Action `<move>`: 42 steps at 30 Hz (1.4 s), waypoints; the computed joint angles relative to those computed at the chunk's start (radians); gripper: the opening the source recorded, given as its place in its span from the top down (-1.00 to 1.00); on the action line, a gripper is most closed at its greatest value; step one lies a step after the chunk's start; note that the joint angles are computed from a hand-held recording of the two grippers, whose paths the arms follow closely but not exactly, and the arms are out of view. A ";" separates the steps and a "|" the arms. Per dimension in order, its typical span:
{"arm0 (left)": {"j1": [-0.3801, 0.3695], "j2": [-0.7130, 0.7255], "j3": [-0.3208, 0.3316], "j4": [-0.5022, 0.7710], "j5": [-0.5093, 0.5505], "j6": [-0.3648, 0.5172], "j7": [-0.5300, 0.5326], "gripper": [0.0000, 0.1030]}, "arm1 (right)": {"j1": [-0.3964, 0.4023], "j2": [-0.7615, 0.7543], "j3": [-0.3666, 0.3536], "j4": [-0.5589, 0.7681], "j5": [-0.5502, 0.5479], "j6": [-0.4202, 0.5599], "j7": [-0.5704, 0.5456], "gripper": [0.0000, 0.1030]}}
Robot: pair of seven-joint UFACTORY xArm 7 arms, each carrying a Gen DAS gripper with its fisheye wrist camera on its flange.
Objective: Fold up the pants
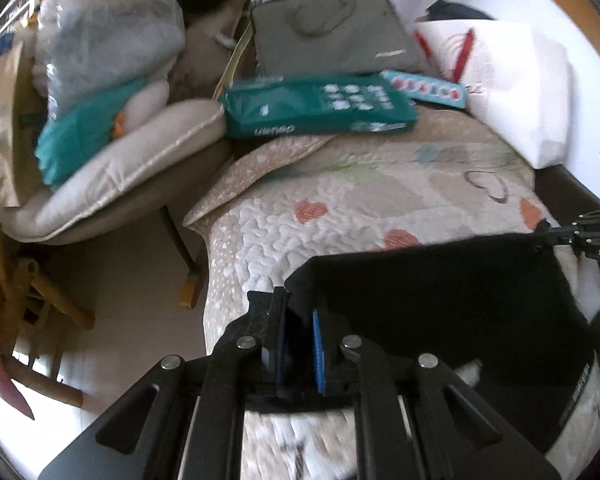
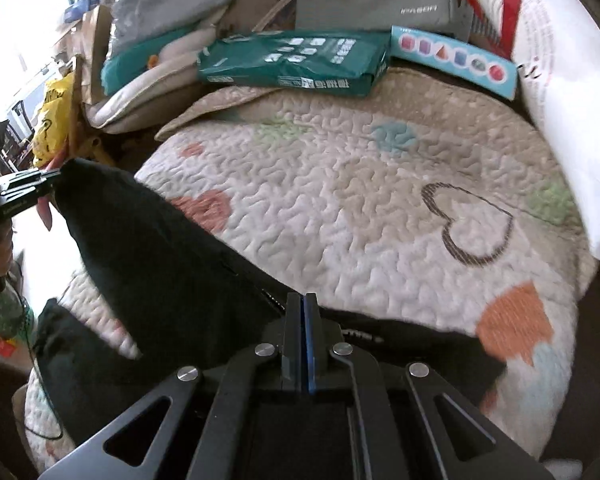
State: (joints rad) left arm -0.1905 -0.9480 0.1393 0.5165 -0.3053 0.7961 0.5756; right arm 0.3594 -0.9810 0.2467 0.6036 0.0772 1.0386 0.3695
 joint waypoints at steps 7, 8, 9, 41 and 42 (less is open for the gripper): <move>0.090 -0.405 0.045 -0.084 0.070 0.327 -0.005 0.79 | 0.084 -0.173 0.126 0.059 0.069 0.278 0.135 0.97; 0.114 -0.463 0.061 -0.100 0.085 0.385 -0.005 0.79 | 0.098 -0.194 0.143 0.058 0.086 0.302 0.158 0.97; 0.130 -0.499 0.069 -0.109 0.094 0.421 -0.005 0.79 | 0.118 -0.223 0.169 0.056 0.116 0.333 0.195 0.97; 0.583 -0.591 0.283 -0.131 0.294 0.609 -0.135 -0.14 | 0.272 -0.240 0.402 0.113 0.213 0.436 0.659 -0.33; 0.585 -0.600 0.270 -0.139 0.287 0.610 -0.137 -0.14 | 0.260 -0.228 0.410 0.115 0.207 0.412 0.656 -0.33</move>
